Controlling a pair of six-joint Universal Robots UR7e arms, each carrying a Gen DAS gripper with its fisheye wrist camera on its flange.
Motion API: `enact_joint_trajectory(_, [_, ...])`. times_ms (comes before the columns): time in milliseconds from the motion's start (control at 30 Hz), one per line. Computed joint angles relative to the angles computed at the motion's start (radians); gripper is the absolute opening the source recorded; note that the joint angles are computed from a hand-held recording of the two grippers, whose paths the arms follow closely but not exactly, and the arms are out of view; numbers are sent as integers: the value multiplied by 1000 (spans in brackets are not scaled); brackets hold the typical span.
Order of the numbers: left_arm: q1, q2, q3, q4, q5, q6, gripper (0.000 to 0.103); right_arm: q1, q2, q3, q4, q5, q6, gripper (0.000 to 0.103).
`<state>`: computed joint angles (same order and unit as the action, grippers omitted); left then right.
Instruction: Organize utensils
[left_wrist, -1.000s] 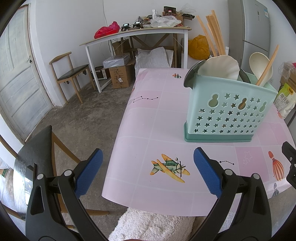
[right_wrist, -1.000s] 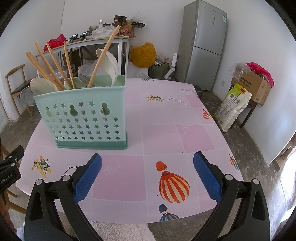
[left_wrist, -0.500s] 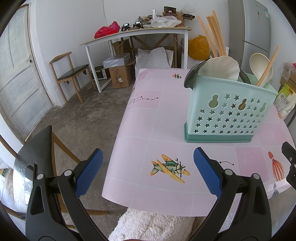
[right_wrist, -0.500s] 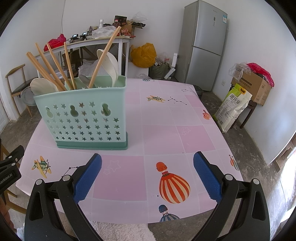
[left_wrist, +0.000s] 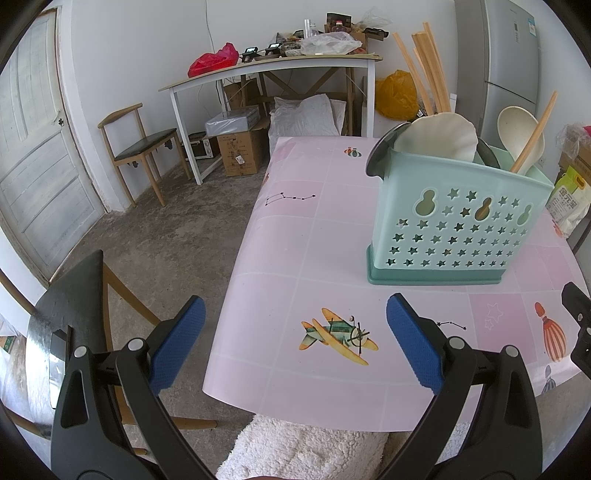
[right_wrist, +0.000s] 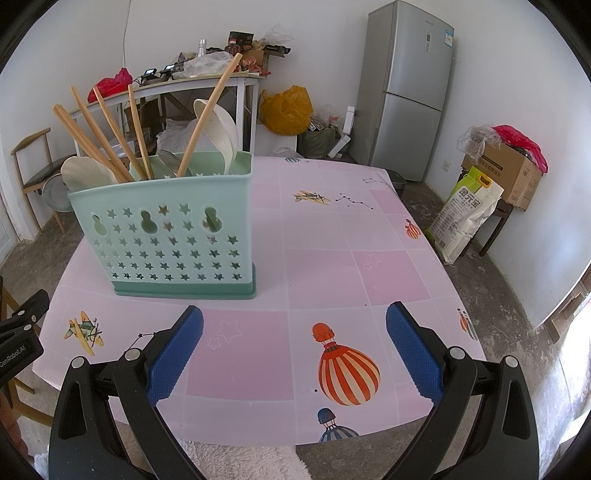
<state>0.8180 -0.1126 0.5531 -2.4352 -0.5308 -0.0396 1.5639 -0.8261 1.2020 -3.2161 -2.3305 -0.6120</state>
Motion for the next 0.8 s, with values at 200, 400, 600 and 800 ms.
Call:
enact_joint_trajectory(200, [0,0,-2,3,0,-1,95,0,-1,0,1,0,0,96])
enact_joint_trajectory(400, [1,-3,4,3,-1,-4,95,1,2,-1,0,-2,1,96])
enact_joint_trajectory(600, [1,-6,9,1,-2,-4,95,0,1,-1,0,1,1,96])
enact_joint_trajectory(800, [1,-5,8,2,-2,-3,95,0,2,2,-1,1,1,96])
